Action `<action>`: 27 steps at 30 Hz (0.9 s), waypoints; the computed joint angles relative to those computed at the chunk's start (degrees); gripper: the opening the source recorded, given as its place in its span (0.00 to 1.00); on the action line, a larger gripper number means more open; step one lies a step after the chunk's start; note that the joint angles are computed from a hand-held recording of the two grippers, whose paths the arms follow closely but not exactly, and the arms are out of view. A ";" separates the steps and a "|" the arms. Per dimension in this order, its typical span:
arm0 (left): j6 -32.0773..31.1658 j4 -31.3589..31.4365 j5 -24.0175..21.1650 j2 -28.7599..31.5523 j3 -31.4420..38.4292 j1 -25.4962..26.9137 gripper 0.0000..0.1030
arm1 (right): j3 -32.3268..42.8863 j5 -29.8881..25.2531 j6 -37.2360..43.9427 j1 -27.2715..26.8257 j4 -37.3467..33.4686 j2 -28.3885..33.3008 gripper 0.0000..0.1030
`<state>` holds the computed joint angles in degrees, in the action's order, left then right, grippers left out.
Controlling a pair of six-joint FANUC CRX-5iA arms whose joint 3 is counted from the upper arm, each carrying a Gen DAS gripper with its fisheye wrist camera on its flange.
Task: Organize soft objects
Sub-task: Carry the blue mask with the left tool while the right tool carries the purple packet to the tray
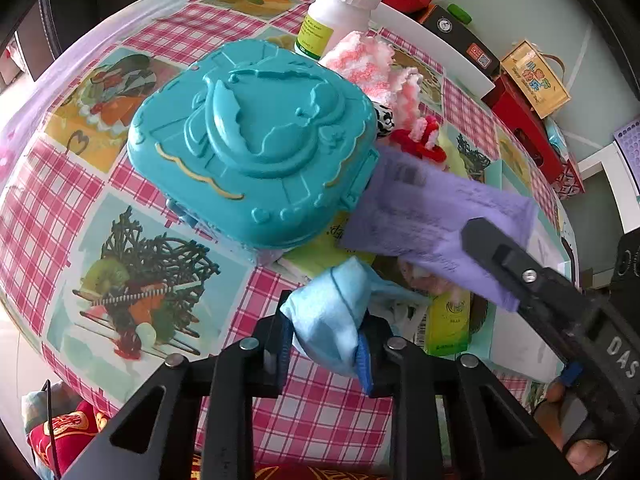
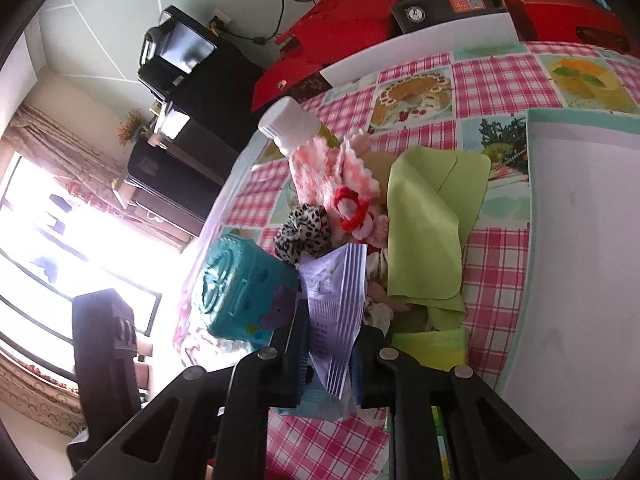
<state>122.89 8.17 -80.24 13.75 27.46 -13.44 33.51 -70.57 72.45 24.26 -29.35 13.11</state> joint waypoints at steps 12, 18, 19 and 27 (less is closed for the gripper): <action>0.76 -1.76 -0.35 -0.41 0.64 -0.56 0.23 | -1.60 2.55 0.28 -1.53 -2.21 -2.12 0.15; 1.04 -2.78 -0.21 -0.88 0.86 -0.88 0.21 | -2.40 3.69 0.66 -1.55 -2.16 -2.99 0.14; 1.07 -3.13 0.05 -1.10 0.87 -1.03 0.20 | -2.51 3.90 0.63 -1.57 -2.22 -3.11 0.14; 1.24 -7.61 0.85 -3.02 2.02 -3.06 0.19 | -3.71 6.12 1.03 -2.71 -3.67 -4.60 0.14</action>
<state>124.12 0.56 -79.39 10.73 29.48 -16.50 29.79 -64.46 73.47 21.55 -33.01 8.51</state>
